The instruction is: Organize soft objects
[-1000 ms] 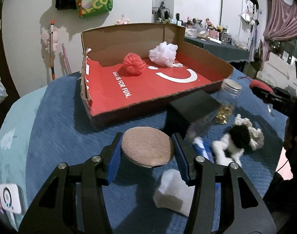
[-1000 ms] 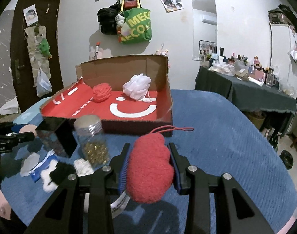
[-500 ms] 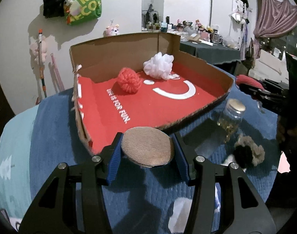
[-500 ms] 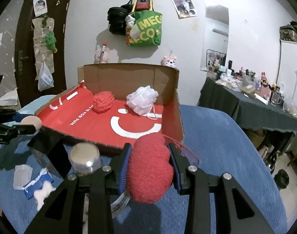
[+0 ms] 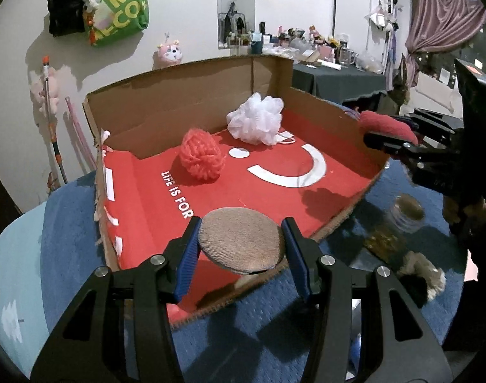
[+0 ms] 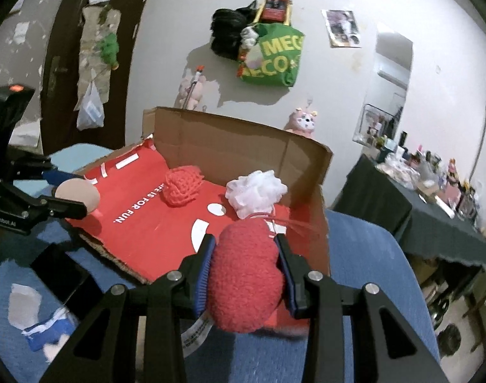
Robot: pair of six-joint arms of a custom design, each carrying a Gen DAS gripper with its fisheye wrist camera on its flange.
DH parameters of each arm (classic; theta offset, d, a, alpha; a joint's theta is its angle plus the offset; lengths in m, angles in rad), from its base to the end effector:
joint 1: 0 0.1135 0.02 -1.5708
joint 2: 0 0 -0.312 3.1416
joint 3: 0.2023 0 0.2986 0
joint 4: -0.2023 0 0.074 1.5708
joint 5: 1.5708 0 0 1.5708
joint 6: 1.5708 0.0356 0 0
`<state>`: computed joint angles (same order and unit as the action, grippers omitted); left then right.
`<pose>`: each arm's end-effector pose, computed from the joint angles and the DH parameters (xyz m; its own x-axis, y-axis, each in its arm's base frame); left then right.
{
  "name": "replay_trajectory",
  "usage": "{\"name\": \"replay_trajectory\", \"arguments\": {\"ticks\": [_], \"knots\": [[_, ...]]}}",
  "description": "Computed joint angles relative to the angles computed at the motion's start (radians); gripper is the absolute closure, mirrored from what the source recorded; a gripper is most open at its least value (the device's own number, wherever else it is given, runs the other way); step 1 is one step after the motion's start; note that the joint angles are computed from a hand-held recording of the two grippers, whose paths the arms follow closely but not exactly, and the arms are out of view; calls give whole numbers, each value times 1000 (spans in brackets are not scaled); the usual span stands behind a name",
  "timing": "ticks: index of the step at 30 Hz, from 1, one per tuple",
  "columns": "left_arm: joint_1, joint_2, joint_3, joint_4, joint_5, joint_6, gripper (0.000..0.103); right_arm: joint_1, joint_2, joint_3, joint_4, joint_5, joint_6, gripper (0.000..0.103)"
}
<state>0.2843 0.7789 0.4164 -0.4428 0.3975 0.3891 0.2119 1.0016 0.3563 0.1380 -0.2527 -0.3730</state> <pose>0.1639 0.0335 0.2080 -0.6408 0.1772 -0.7470 0.2615 0.9652 0.0046 0.2097 0.0542 0.1956 -0.2902 -0.4233 -0.8582 -0.5617 0.8015 -0.2054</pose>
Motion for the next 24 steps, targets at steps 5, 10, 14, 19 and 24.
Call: {"name": "replay_trajectory", "arguments": {"ticks": [5,10,14,19,24], "knots": [[-41,170,38,63,-83,-32,55,53,206,93,41,79,-36,63],[-69,283,65,95,-151,-53,55,73,387,222,-39,138,-59,63],[-68,343,79,112,-159,-54,55,72,480,300,-109,166,-73,63],[-76,373,79,135,-173,-46,55,71,546,347,-155,186,-85,63],[-87,378,74,151,-191,-43,54,78,563,348,-159,201,-104,63]]}}
